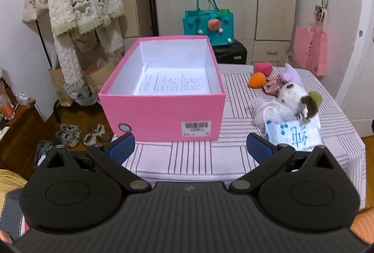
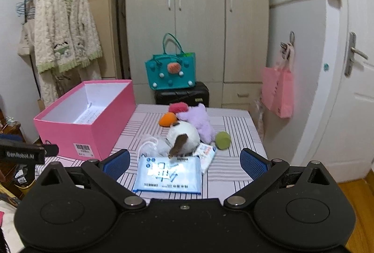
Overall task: Organize soft objects
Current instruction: 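Reach the left tool to the blue-and-white wipes pack and close on it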
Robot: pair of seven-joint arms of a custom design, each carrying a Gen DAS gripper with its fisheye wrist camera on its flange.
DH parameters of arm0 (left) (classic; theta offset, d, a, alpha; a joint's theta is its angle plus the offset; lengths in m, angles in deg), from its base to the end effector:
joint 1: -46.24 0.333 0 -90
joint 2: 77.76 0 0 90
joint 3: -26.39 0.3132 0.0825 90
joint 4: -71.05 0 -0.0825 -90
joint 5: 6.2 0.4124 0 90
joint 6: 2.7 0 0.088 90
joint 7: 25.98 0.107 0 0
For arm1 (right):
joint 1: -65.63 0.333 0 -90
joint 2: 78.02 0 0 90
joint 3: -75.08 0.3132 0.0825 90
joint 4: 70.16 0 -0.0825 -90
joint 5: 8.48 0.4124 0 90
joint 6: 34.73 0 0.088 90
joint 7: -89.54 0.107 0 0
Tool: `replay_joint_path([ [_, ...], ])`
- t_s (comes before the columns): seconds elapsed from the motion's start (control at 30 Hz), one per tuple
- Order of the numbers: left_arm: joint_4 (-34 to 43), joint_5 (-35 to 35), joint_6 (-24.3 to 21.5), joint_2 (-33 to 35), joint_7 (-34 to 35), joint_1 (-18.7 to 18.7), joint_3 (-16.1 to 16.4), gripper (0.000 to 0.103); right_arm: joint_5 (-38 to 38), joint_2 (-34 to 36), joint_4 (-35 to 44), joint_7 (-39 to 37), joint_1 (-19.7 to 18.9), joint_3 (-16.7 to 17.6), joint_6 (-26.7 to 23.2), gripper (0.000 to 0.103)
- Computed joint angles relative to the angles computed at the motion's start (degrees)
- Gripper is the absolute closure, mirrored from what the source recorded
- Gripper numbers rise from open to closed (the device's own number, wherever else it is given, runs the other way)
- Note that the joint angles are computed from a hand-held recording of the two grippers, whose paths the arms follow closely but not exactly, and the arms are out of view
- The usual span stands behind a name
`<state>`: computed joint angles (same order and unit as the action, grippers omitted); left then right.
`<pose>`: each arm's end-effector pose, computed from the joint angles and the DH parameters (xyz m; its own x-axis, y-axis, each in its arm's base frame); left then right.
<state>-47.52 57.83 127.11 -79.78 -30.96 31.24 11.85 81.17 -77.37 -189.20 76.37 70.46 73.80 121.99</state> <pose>0.5277 -0.2736 0.4669 0.4708 -0.8818 -0.0281 -0.5239 -0.2538 -0.8131 0.6021 -0.0012 0.4470 0.5043 -0.8634 0.0123 -0.3893 -0.2400 -0.8893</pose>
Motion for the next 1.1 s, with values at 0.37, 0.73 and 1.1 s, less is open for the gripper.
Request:
replay_joint_path([
  [0.37,2.1,7.9,11.0,6.1,-2.1,1.5,2.4,0.000,-2.7,12.4,7.5,-0.4,-3.7,1.5,-8.0,0.002],
  [0.73,11.8,2.7,23.7,17.3,7.1,0.6,6.1,0.005,-17.4,22.1,17.4,11.8,-5.7,4.4,-7.9,0.016],
  [1.1,16.7,-3.6,37.7,25.0,12.4,0.6,9.5,0.038,-25.7,28.3,24.1,19.4,-8.6,6.9,-11.5,0.036],
])
